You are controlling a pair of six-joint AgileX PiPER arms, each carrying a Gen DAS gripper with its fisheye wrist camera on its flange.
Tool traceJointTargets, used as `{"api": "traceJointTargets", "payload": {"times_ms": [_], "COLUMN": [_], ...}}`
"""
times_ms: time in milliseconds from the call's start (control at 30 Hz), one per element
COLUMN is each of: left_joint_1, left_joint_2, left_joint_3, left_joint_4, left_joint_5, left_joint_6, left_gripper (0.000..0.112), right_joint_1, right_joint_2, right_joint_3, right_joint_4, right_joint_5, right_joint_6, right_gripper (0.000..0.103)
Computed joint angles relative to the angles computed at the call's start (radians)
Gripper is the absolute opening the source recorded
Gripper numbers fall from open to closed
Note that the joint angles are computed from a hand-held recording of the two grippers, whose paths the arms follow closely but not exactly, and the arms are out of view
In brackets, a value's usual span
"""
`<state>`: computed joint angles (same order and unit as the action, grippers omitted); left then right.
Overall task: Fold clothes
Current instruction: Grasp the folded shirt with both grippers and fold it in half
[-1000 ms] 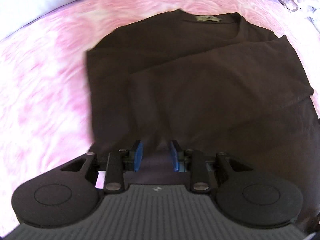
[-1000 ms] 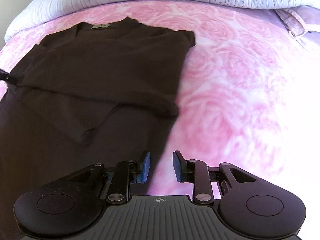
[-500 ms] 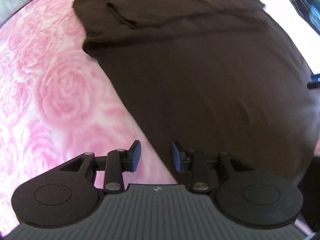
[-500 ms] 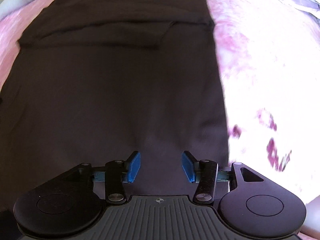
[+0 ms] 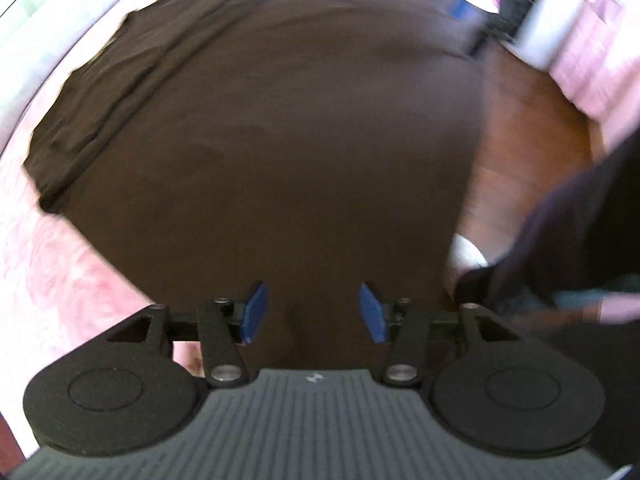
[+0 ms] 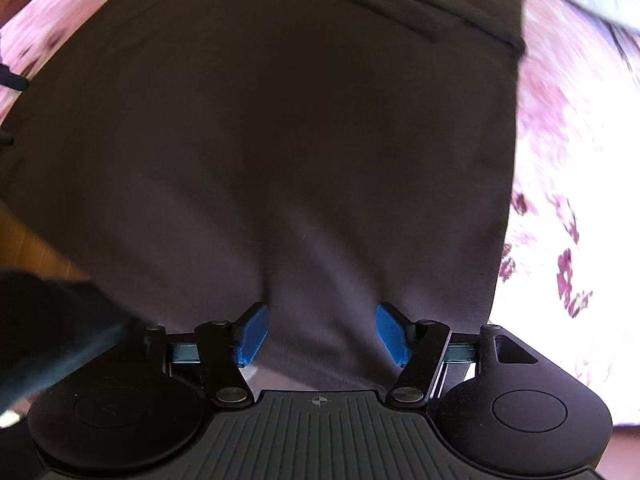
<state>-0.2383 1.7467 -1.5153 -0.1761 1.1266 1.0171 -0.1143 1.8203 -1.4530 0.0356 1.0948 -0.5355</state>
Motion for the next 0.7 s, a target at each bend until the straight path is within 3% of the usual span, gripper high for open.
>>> {"api": "traceJointTargets", "payload": {"times_ms": [133,300,467,700], "left_joint_1": [-0.054,-0.115,-0.066,-0.018], "left_joint_2": [-0.108,-0.105,-0.063,0.002], "left_joint_3": [0.2,0.298,0.193,0.081], "left_joint_4": [0.037,0.116,0.06,-0.001], "left_joint_5": [-0.104,-0.239,-0.141,-0.083], "left_joint_6": [0.055,0.069,0.05,0.079], "left_gripper": [0.052,0.05,0.033,0.007], "right_joint_1": [-0.047,-0.082,-0.025,0.044], "right_joint_2": [-0.046,-0.081,-0.091,-0.179], "right_joint_3": [0.074,0.132,0.16,0.243], "right_joint_4": [0.023,0.01,-0.032,-0.067], "right_joint_5": [-0.035,-0.069,-0.1,-0.149], "right_joint_6": [-0.107,-0.092,-0.007,0.048], "right_gripper": [0.071,0.072,0.073,0.073]}}
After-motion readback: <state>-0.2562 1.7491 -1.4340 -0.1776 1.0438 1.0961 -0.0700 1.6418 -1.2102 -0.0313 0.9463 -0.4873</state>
